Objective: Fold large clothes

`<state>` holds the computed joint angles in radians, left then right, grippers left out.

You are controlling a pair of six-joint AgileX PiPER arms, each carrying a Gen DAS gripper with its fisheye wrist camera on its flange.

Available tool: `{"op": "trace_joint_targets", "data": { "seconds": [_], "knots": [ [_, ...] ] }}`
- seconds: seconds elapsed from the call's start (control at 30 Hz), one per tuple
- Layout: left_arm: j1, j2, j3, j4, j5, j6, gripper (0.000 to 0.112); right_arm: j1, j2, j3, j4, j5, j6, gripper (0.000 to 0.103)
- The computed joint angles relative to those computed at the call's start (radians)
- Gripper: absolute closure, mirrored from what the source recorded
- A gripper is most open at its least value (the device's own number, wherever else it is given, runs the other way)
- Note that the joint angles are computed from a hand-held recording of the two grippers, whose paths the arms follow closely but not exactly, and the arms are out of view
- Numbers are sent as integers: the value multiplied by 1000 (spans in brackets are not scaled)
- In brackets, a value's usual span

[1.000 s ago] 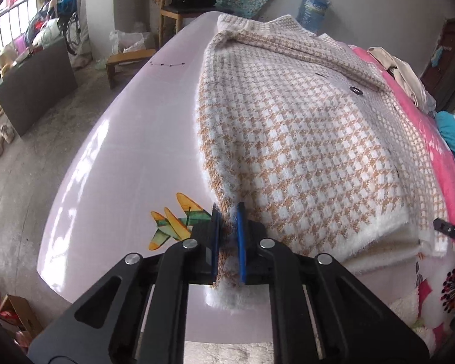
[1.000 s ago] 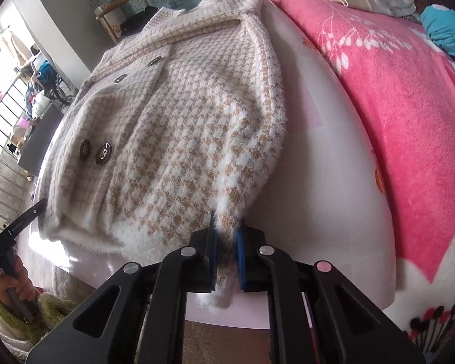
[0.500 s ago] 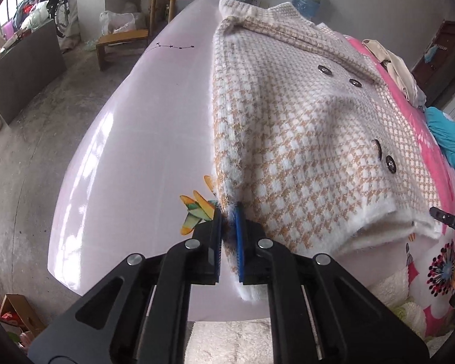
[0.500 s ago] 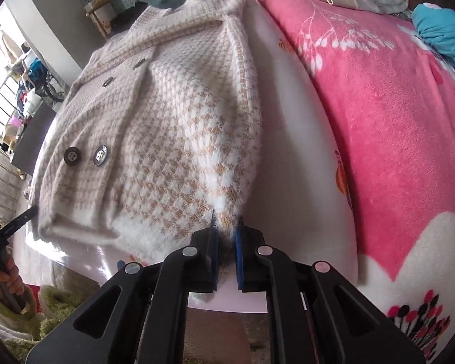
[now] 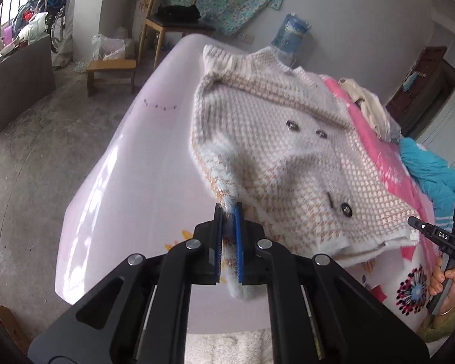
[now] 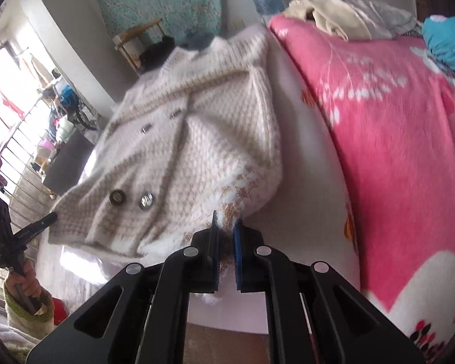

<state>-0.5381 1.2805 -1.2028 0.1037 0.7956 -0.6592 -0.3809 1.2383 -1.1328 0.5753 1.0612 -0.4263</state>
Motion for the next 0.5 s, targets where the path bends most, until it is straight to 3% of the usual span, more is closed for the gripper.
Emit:
{"op": "trace_joint_targets", "data": {
  "seconds": [0.1,0.23,0.3,0.33,0.37,0.4,0.5],
  "knots": [
    [29,70,-101,44,-23,8,106,40,63,-111,9,-50,16,96],
    [124,240,-276,-60,-56,118,105,79,254,-306,51,-78,59,96],
    [165,347,-386,-100,-54,159,98,98,385,-440,61,-83,115,95],
    [185,405,-454,-109,-29,164,88,104,450,-501,69,-77,143,94],
    [199,470,-540,-96,20,143,69,102,535,-588,89,-48,177,94],
    [220,525,-611,-107,52,142,59,96,620,-675,113,-12,221,89],
    [309,600,-689,-281,78,194,56,86,829,-914,132,114,359,73]
  ]
}}
